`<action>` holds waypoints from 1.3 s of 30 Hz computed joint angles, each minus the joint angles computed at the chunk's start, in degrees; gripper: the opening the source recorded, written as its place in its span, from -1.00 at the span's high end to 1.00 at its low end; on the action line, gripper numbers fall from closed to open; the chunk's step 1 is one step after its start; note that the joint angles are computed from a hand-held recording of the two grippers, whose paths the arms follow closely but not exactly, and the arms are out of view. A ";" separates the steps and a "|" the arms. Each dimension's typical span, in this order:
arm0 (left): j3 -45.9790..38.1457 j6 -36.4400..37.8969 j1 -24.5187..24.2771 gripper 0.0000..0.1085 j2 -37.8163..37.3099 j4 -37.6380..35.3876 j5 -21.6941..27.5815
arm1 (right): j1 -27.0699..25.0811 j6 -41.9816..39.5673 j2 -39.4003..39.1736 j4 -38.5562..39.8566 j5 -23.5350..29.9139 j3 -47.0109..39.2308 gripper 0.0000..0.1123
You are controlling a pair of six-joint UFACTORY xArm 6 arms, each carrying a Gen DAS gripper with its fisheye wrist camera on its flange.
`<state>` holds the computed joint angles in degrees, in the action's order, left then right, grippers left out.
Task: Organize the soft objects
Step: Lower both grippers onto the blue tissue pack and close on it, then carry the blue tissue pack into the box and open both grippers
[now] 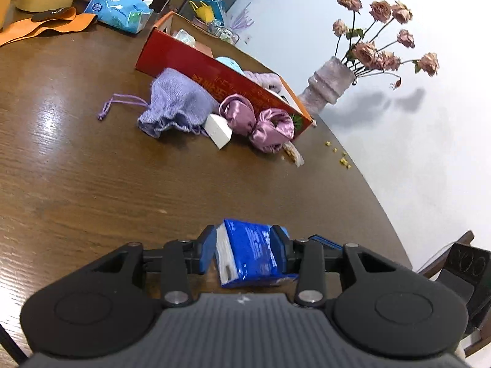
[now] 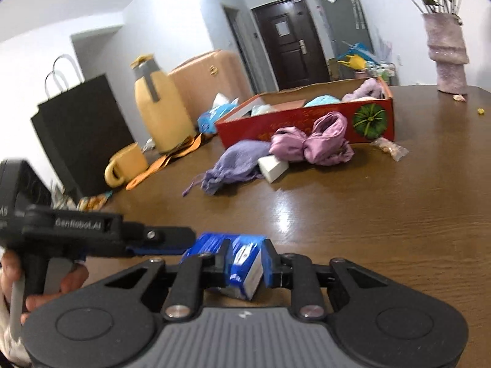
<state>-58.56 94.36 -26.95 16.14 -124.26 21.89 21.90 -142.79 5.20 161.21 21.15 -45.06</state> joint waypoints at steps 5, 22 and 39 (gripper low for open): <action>-2.45 -1.17 -1.50 0.30 2.33 1.94 -3.22 | 0.65 2.13 3.84 -0.75 -1.51 -3.51 0.62; -2.54 5.04 -1.87 0.53 3.15 -0.83 -3.11 | 0.80 1.76 5.81 2.04 -0.94 -4.26 0.63; -37.68 -21.02 1.23 0.59 20.06 28.88 -4.03 | -5.76 -2.04 16.94 -5.33 -9.97 -34.74 0.67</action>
<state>-96.23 73.33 -25.72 36.20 -95.38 17.86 16.15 -144.83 22.13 155.88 11.18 -79.81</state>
